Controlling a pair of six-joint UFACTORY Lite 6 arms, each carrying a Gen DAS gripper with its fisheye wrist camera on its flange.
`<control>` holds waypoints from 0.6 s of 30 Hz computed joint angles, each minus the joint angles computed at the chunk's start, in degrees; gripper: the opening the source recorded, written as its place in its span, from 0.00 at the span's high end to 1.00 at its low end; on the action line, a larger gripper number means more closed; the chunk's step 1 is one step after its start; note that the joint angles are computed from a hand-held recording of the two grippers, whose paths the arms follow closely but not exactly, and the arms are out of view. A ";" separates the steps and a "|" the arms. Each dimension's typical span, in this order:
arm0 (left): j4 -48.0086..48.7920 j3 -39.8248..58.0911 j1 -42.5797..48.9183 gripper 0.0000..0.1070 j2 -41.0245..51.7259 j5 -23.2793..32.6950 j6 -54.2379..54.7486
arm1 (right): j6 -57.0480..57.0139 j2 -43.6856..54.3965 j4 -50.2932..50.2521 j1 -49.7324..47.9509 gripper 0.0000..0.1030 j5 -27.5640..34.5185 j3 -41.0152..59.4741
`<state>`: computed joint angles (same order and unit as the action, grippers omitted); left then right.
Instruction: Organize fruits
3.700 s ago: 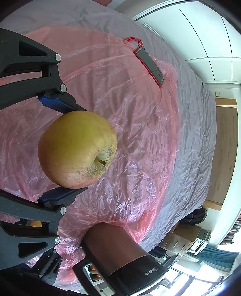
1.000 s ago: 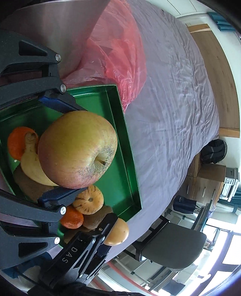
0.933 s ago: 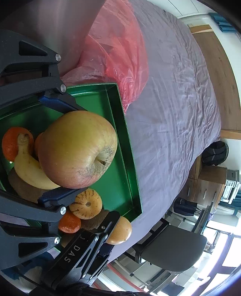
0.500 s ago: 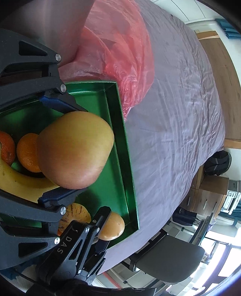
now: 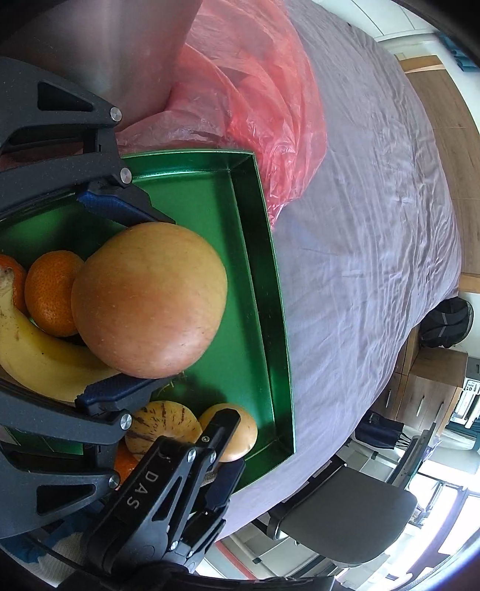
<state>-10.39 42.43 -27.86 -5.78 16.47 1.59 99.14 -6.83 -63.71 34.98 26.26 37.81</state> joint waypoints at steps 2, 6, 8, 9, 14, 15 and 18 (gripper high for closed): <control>0.78 -0.51 -0.06 0.39 -0.77 0.30 -1.10 | -0.44 -1.45 0.81 0.32 0.10 1.13 -0.58; 4.06 -1.43 -0.31 0.38 -2.29 0.87 -4.39 | -1.24 -5.66 2.56 1.45 0.09 3.39 -1.97; 5.06 -1.96 -0.53 0.38 -3.48 1.28 -5.17 | -1.83 -8.35 3.88 2.64 0.08 5.26 -2.73; 5.62 -2.08 -0.68 0.38 -3.86 1.50 -5.69 | -1.99 -9.98 4.55 3.49 0.06 6.65 -3.14; 10.66 -3.26 -1.96 0.31 -7.29 1.95 -10.48 | -3.69 -15.92 7.97 7.53 0.01 12.52 -4.12; 12.15 -3.11 -2.39 0.30 -7.89 2.53 -11.94 | -3.72 -16.94 8.43 8.58 0.01 13.82 -4.37; 9.36 -2.69 -1.89 0.29 -9.89 4.38 -9.30 | -2.53 -19.90 9.43 11.32 0.00 16.99 -5.25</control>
